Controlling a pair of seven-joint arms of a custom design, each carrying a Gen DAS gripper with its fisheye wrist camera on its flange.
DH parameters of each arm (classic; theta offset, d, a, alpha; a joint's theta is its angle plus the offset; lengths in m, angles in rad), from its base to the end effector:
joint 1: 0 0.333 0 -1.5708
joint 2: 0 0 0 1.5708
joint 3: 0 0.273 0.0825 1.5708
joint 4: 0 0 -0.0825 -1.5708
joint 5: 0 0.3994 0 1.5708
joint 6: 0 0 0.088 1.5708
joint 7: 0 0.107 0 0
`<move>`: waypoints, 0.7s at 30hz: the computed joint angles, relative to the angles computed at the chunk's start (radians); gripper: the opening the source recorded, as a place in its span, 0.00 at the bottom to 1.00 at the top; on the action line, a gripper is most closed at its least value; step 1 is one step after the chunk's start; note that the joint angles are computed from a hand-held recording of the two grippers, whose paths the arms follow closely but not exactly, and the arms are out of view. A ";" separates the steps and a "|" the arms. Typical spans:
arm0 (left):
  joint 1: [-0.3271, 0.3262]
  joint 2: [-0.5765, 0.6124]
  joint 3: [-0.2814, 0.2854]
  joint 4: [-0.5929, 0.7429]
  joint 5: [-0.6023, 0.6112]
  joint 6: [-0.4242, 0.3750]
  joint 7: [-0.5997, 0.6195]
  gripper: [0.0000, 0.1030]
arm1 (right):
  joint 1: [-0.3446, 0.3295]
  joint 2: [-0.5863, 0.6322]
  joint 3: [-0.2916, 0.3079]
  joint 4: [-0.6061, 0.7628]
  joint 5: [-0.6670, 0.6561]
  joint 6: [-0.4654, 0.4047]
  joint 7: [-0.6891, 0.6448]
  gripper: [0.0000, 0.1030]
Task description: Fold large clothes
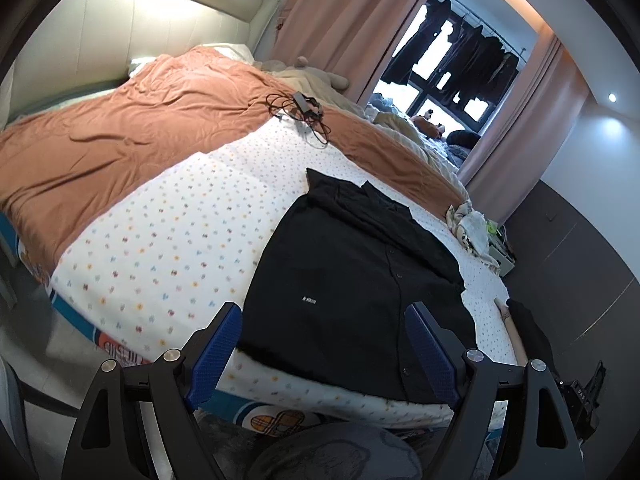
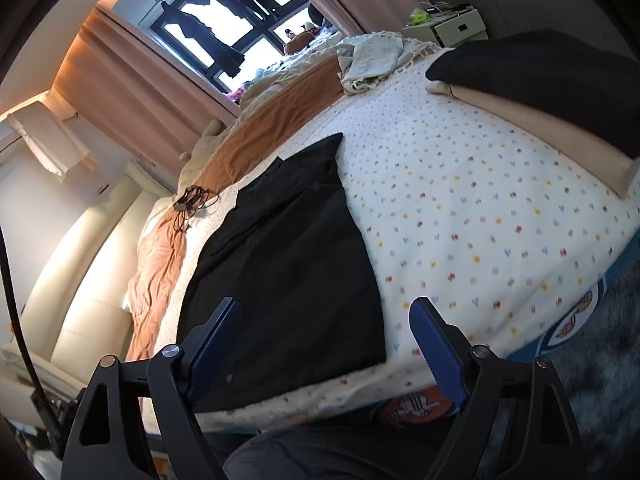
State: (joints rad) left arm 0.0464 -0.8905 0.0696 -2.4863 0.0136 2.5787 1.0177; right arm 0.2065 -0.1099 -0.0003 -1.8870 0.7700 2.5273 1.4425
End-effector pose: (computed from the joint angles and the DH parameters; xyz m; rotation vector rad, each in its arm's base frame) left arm 0.3761 0.0513 0.6543 -2.1782 1.0605 -1.1271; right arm 0.5854 0.1152 0.5912 -1.4341 1.6422 -0.0004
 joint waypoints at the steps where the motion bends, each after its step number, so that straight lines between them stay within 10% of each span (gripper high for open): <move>1: -0.001 -0.022 0.006 -0.024 -0.003 0.000 0.003 0.76 | 0.001 -0.006 -0.001 -0.012 0.009 -0.004 -0.008 0.81; 21: -0.029 -0.039 0.113 -0.171 -0.147 0.038 0.102 0.49 | 0.007 0.113 0.015 -0.033 0.206 -0.072 -0.117 0.64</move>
State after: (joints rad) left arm 0.0170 -0.9299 0.1823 -2.6578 -0.1330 2.6165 1.1200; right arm 0.2139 0.0033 0.0152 -1.9196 0.9755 2.4556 1.3256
